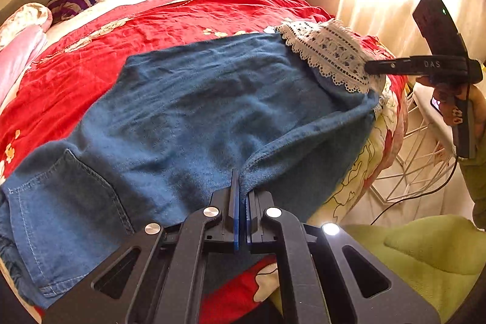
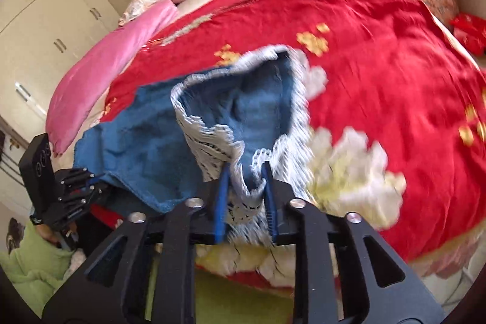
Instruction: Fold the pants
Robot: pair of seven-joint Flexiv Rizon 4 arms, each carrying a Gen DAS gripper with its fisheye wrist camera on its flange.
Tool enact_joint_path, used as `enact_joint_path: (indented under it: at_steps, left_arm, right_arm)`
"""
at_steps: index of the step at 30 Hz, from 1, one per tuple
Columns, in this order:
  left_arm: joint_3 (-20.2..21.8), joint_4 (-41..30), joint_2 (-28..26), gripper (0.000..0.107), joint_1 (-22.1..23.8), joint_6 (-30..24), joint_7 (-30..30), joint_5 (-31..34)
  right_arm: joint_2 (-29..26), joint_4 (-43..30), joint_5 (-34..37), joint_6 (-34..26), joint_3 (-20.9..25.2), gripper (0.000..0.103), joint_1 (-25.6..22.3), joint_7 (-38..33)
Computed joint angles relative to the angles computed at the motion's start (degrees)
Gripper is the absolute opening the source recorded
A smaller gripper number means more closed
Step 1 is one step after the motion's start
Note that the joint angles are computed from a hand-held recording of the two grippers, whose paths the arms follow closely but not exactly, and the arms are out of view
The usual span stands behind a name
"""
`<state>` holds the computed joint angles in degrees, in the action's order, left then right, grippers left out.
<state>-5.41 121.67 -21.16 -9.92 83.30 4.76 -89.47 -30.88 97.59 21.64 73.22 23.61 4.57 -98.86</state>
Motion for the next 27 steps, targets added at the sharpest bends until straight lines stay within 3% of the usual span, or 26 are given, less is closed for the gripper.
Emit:
enact_joint_path:
  at_steps: [1, 4, 6, 9, 12, 17, 23, 27]
  left_arm:
    - [-0.1, -0.1, -0.1, 0.002, -0.1, 0.3, 0.8, -0.6]
    - [0.2, 0.0, -0.3, 0.002, -0.8, 0.9, 1.1, -0.7]
    - [0.3, 0.7, -0.3, 0.002, -0.6, 1.1, -1.0, 2.4]
    - [-0.5, 1.5, -0.1, 0.002, -0.5, 2.4, -0.3, 2.9]
    - [-0.7, 2.5, 0.1, 0.002, 0.0, 2.5, -1.8, 5.3]
    - [-1.6, 3.8, 0.8, 0.004, 1.8, 1.5, -3.3, 8.6]
    - [-0.6, 6.3, 5.3, 0.024, 5.1, -6.0, -7.6, 14.0]
    - [-0.4, 3.7, 6.0, 0.042, 5.7, -4.0, -7.5, 11.6]
  right_arm:
    - [0.2, 0.6, 0.8, 0.4, 0.2, 0.028, -0.4, 0.1]
    - [0.6, 2.2, 1.4, 1.2, 0.2, 0.028, -0.8, 0.1]
    - [0.7, 2.8, 0.7, 1.6, -0.5, 0.015, -0.5, 0.3]
    - [0.4, 3.4, 0.1, 1.6, -0.8, 0.014, -0.8, 0.7]
    - [0.3, 3.6, -0.4, 0.2, -0.5, 0.017, -1.5, 0.3]
    - [1.7, 4.3, 1.4, 1.6, 0.1, 0.031, -3.3, -1.6]
    - [-0.8, -2.0, 3.4, 1.1, 2.5, 0.042, -6.2, -5.9]
    - [-5.3, -10.0, 0.0, -2.7, 0.3, 0.046, -3.5, -6.0]
